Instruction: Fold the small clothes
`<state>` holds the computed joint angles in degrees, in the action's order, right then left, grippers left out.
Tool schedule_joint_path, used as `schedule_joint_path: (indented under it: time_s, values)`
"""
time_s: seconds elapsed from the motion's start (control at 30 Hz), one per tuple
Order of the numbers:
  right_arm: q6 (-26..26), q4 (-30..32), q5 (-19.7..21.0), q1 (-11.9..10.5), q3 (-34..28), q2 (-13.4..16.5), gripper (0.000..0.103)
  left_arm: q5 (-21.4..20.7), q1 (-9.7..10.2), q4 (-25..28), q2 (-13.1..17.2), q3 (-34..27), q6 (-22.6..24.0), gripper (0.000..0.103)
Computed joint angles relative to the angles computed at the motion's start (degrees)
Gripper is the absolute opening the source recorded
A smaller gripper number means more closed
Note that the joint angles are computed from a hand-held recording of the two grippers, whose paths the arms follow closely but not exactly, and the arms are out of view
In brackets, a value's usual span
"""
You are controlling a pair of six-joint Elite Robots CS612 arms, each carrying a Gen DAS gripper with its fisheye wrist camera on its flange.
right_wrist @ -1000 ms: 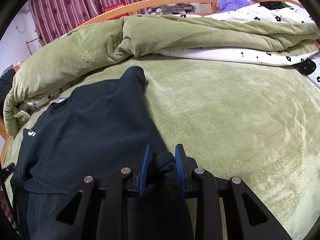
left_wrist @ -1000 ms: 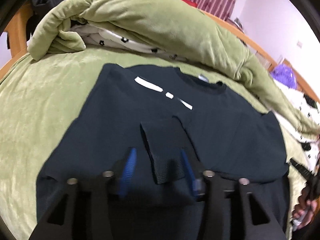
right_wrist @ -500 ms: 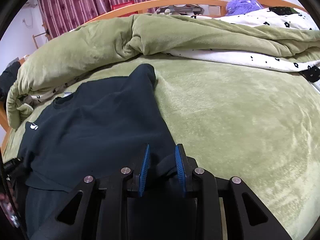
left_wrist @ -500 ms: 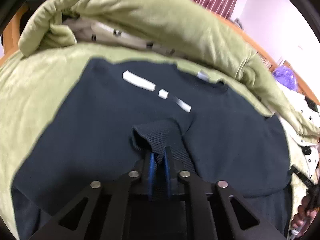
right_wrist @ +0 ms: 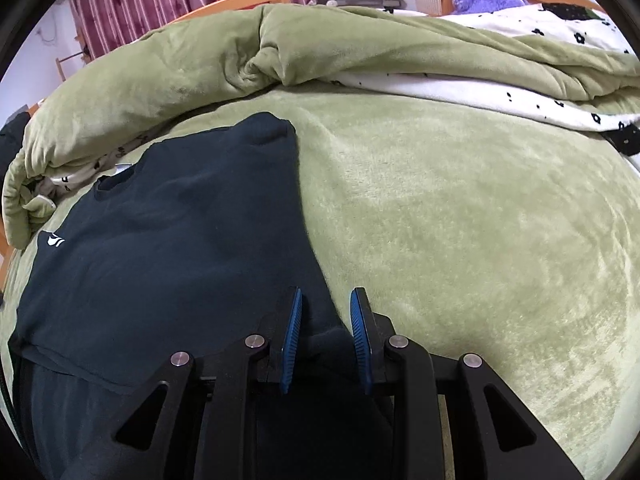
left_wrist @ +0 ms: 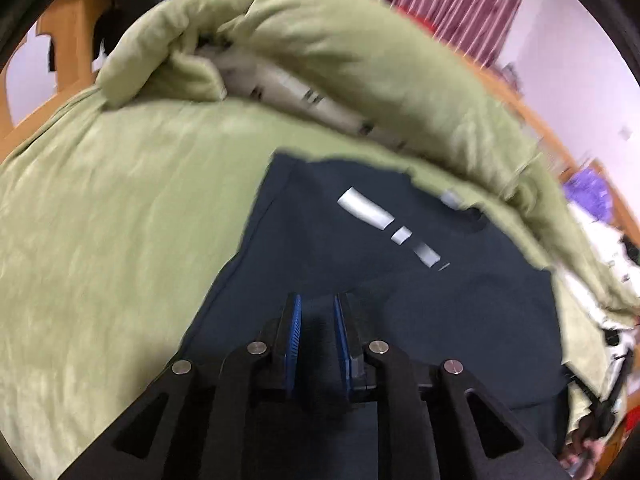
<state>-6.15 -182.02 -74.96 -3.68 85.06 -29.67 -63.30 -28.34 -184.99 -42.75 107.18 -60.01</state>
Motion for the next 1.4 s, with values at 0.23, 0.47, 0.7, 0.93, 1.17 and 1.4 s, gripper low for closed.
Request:
schedule_joint_path:
  time_s: [0.23,0.47,0.7,0.93,1.17,1.4]
  values:
    - [-0.86,-4.64,0.56,0.17,1.05,-0.18,0.026,1.1,-0.71,-3.99,1.59,-1.34,5.98,0.016]
    - [-4.98,-2.24,-4.29,1.52,-0.07,0.86,0.026,2.56,-1.26,2.94,3.97,-5.19,9.56,0.046]
    - [-4.79,-1.24,-3.33,1.09,-0.04,0.7,0.034,3.85,-1.73,5.71,3.83,-4.78,8.06,0.047]
    - [-6.54,-5.04,-1.84,0.22,3.99,-1.55,0.043,7.12,-3.67,5.48,2.04,-2.15,6.56,0.047]
    - [-5.91,-12.54,-0.06,-0.12,10.16,-5.09,0.072,10.11,-5.78,3.33,-0.35,0.72,6.1,0.047]
    - [-6.79,-21.97,-0.04,0.42,16.59,-7.81,0.086,12.73,-8.8,1.94,-3.29,5.29,5.28,0.047]
